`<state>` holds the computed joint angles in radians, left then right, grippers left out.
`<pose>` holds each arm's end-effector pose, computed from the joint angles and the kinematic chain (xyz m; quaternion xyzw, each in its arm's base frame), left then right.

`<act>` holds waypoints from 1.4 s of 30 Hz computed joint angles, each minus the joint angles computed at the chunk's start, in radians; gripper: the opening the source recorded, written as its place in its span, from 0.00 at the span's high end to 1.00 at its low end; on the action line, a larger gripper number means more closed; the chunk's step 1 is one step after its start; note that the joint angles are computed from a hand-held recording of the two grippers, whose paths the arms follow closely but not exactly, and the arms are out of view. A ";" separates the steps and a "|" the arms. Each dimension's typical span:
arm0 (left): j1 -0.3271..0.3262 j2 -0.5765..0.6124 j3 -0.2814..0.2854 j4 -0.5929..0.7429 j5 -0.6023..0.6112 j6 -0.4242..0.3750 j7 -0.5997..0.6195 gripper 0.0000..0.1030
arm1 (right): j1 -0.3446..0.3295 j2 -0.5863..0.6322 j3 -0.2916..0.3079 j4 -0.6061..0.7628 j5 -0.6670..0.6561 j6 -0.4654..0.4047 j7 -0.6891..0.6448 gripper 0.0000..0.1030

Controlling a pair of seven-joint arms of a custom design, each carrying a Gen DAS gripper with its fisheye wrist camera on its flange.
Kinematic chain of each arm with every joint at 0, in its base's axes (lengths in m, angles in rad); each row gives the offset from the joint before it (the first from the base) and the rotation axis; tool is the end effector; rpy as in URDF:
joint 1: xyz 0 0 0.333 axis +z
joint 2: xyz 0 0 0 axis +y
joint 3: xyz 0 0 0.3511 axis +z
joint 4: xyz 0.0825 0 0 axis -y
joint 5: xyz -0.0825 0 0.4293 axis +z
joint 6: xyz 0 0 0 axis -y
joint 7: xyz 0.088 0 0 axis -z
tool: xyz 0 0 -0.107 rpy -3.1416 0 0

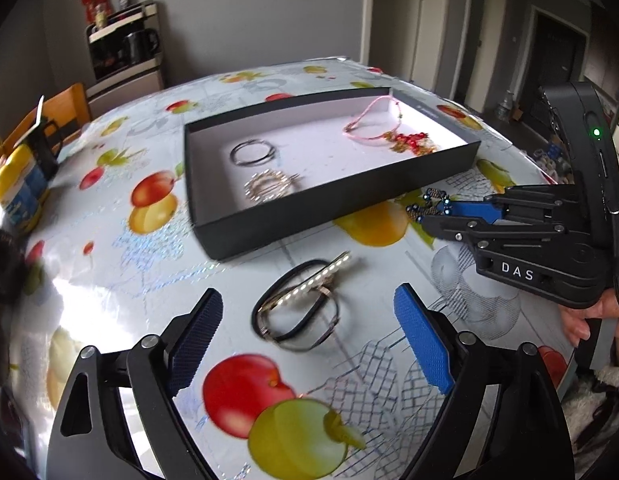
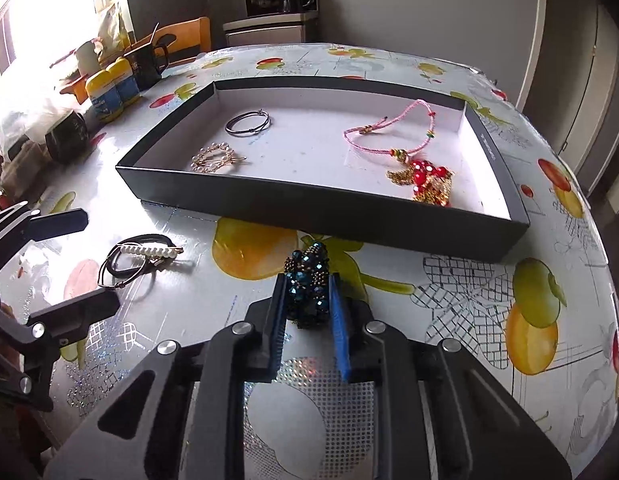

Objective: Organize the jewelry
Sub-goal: 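Grasp the blue beaded infinity bracelet with the right tool while the left tool grasps the pearl bar pin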

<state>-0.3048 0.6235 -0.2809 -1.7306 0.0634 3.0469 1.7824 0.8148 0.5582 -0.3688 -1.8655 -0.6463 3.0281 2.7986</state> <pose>0.6591 -0.3998 0.3147 -0.3744 0.8567 -0.3200 0.1535 0.6184 0.3781 0.2843 -0.6489 0.6781 -0.1971 0.2832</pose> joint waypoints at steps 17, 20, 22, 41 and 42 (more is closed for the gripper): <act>-0.110 0.090 0.088 0.157 0.075 -0.127 -0.021 0.64 | 0.196 -0.049 -0.231 -0.174 0.091 0.147 0.032 0.87; -0.107 0.090 0.087 0.155 0.086 -0.121 -0.026 0.66 | 0.210 -0.048 -0.241 -0.181 0.126 0.154 0.003 0.87; -0.113 0.088 0.097 0.153 0.094 -0.120 -0.036 0.72 | 0.211 -0.047 -0.240 -0.183 0.150 0.159 -0.019 0.87; 0.078 0.022 -0.118 0.065 -0.063 -0.044 0.121 0.94 | 0.401 -0.033 -0.414 -0.248 0.378 0.228 -0.179 0.87; 0.085 0.017 -0.125 0.061 -0.074 -0.037 0.128 0.94 | 0.408 -0.032 -0.419 -0.249 0.390 0.230 -0.189 0.87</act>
<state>-0.2196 0.6402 -0.4056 -1.6699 -0.0101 3.0094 1.9099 1.2224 0.5258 -0.7878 -2.1150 -0.2564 3.2580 2.6095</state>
